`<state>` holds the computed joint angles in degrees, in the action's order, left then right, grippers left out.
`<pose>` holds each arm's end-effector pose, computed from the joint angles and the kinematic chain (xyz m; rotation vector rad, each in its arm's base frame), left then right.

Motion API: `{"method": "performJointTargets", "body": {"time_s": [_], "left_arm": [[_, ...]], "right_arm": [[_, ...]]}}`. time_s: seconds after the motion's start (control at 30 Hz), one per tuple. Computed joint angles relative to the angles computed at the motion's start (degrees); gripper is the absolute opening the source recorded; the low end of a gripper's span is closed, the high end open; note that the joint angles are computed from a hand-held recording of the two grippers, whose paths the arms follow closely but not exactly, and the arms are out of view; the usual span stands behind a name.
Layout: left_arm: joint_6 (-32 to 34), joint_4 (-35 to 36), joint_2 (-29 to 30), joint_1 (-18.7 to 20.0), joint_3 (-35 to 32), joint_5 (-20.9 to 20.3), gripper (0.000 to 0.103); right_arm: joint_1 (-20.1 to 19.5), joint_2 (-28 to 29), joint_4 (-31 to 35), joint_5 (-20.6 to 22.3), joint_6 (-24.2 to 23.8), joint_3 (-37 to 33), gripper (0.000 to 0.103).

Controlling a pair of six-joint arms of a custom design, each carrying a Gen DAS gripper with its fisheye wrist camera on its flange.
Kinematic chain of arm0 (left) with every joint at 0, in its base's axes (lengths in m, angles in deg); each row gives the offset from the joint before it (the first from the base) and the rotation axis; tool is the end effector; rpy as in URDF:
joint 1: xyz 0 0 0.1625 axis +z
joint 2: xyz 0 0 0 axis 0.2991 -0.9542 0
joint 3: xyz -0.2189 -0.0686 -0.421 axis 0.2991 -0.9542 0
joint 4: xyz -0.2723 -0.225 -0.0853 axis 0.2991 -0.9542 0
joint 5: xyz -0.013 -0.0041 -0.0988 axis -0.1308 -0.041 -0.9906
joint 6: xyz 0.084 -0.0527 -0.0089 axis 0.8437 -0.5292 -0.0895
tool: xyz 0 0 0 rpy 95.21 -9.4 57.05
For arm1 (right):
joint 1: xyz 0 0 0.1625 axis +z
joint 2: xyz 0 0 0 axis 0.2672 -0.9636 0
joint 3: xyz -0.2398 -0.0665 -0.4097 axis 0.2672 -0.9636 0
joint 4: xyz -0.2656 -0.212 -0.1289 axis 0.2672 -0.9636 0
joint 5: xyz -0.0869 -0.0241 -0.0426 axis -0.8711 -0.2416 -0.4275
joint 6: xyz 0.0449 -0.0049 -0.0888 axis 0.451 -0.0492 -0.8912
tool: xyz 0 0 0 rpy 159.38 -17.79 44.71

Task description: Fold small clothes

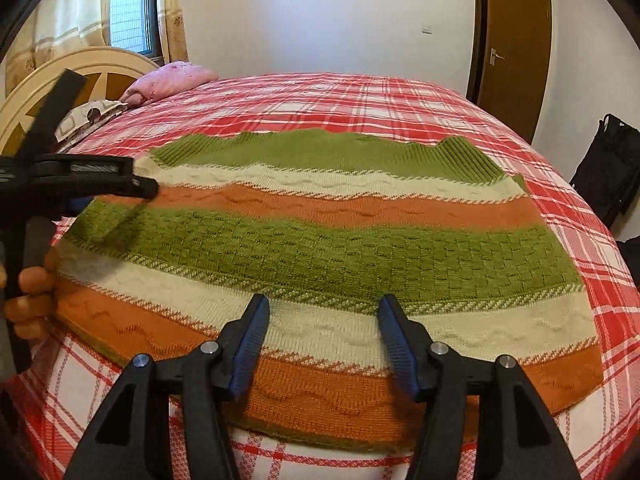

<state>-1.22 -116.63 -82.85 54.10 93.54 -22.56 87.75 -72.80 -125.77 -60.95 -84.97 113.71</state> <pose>-0.1101 -0.8901 0.1521 0.6155 2.5665 -0.5791 0.2193 -0.6891 0.0314 0.1002 -2.0383 1.0408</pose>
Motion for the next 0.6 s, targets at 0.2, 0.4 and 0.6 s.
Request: {"method": "performJointTargets", "body": {"time_s": [0.2,0.4,0.6], "left_arm": [[0.43,-1.05,0.36,-0.2,0.46,0.09,0.083],[2.41,-2.73,-0.55,0.42,2.1,-3.15,0.06],[-0.05,0.26,-0.77,1.0,0.59,-6.53,0.036]], "right_arm": [[-0.36,-0.74,-0.41,1.58,0.72,1.39,0.061],[-0.13,-2.08,2.72,3.4,3.6,1.13,0.054],[0.17,1.22,10.3,3.75,1.29,-12.62,0.025]]}}
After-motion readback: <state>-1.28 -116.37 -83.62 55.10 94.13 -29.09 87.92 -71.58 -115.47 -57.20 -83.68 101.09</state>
